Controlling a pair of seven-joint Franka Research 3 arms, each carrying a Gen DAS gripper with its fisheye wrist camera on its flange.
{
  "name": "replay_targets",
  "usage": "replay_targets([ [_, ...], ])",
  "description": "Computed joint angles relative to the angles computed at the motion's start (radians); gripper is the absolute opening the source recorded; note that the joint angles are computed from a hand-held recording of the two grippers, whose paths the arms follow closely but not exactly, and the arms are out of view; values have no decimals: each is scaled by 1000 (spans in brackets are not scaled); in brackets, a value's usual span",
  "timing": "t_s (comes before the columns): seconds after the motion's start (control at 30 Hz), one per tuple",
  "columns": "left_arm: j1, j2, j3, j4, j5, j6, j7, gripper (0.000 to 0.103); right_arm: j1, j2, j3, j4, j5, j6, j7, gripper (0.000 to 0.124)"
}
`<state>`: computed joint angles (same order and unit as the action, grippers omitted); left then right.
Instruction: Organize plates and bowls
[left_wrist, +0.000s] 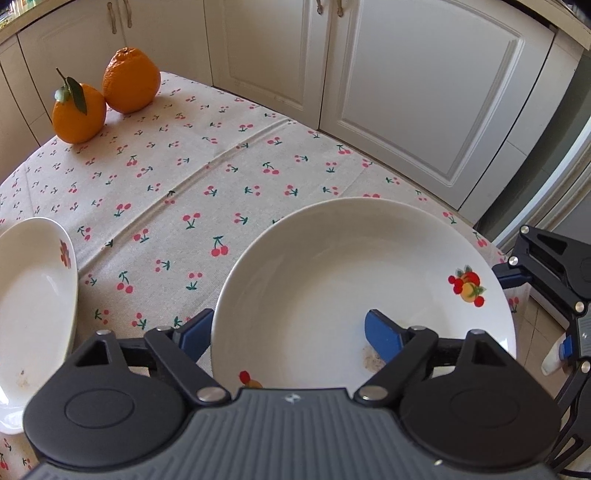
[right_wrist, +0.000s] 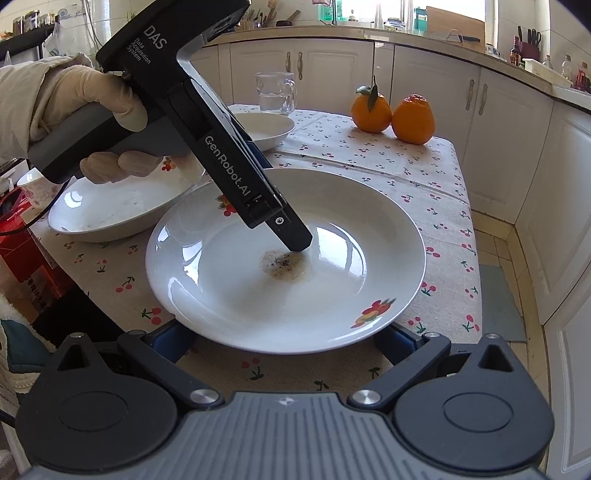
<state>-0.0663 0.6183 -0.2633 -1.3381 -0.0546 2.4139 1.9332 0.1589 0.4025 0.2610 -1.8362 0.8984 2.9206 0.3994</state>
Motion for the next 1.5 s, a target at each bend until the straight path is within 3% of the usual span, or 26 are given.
replay_targets([
  [0.13, 11, 17, -13, 32, -20, -36, 19, 80, -1, -1, 2, -1, 0, 0, -1, 102],
  [0.53, 11, 39, -11, 82, -43, -95, 51, 78, 16, 0, -23, 6, -54, -19, 51, 101],
  [1.17, 16, 42, -8, 100, -59, -100, 46, 77, 27, 22, -51, 53, -192, -80, 163, 101],
  [1.5, 11, 104, -7, 206, -59, -126, 46, 77, 20, 53, -55, 110, -220, -108, 171, 101],
])
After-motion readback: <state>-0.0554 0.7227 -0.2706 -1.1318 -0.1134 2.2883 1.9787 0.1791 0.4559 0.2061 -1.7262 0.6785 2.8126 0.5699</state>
